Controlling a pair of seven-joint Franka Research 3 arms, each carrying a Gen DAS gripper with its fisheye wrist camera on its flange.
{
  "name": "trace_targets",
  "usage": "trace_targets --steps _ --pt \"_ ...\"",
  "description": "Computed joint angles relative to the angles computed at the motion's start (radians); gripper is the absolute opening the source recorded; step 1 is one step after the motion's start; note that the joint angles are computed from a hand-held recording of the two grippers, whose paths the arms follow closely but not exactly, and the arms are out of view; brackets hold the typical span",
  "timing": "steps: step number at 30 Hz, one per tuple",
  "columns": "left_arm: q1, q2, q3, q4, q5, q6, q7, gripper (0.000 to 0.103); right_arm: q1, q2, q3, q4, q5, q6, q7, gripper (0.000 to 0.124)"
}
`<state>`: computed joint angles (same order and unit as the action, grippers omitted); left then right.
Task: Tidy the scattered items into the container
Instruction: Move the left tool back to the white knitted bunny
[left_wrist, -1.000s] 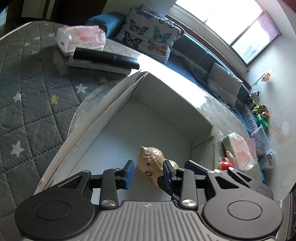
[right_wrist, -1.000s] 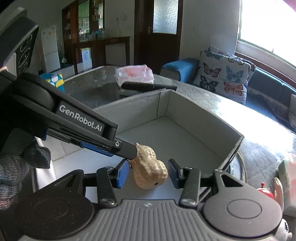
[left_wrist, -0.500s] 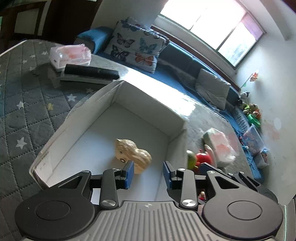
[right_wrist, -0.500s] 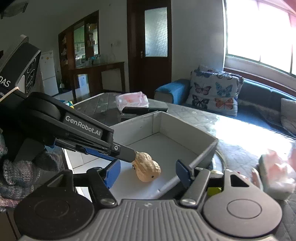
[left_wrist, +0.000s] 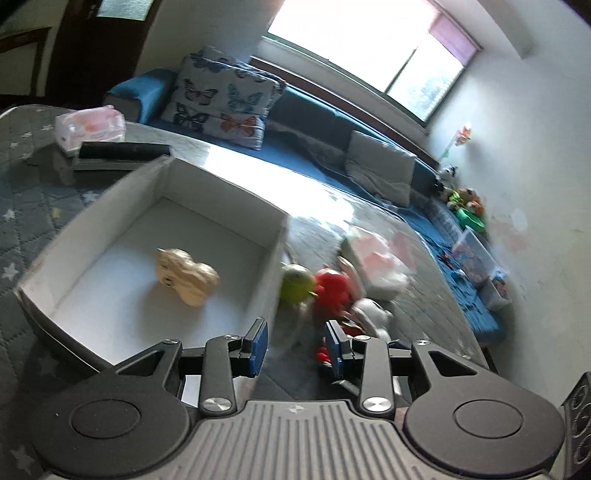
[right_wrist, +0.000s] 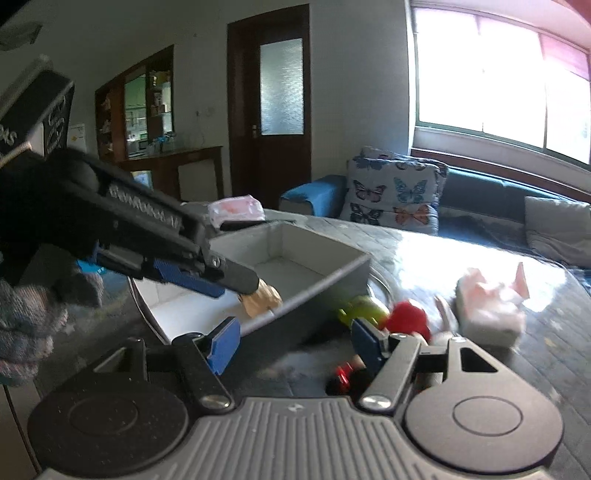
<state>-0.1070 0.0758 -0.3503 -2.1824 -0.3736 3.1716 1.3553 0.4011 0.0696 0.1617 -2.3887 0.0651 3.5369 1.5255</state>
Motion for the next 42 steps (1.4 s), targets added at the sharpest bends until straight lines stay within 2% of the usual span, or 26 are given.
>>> trace_targets --steps 3,7,11,19,25,30,32,38,42 --pt "0.012 0.018 -0.044 0.017 -0.051 -0.011 0.054 0.037 0.007 -0.025 -0.008 -0.051 0.046 0.006 -0.021 0.068" --pt "-0.014 0.052 -0.035 0.043 -0.004 -0.038 0.020 0.037 0.003 -0.027 -0.016 -0.085 0.075 0.003 -0.002 0.068" --pt "-0.013 0.087 -0.051 0.067 0.027 -0.053 -0.012 0.037 -0.027 -0.025 -0.019 -0.114 0.002 0.006 0.092 0.068" --pt "-0.066 0.141 0.004 0.123 0.202 -0.093 -0.159 0.037 -0.076 0.007 -0.020 -0.106 -0.107 0.012 0.202 0.068" --pt "-0.069 0.168 0.018 0.164 0.291 -0.113 -0.233 0.036 -0.073 0.023 -0.027 -0.094 -0.031 0.012 0.166 0.068" --pt "-0.047 0.205 -0.009 0.214 0.310 -0.124 -0.232 0.036 -0.090 0.020 -0.031 -0.100 -0.009 0.037 0.190 0.067" --pt "-0.040 0.221 -0.021 0.235 0.312 -0.127 -0.226 0.036 -0.078 0.023 -0.039 -0.095 0.041 0.043 0.160 0.066" --pt "-0.024 0.272 -0.055 0.304 0.305 -0.139 -0.215 0.036 -0.098 0.043 -0.047 -0.062 0.072 0.039 0.183 0.058" --pt "-0.033 0.312 -0.063 0.363 0.308 -0.167 -0.211 0.036 -0.192 0.093 -0.008 -0.003 -0.076 -0.016 0.325 0.044"
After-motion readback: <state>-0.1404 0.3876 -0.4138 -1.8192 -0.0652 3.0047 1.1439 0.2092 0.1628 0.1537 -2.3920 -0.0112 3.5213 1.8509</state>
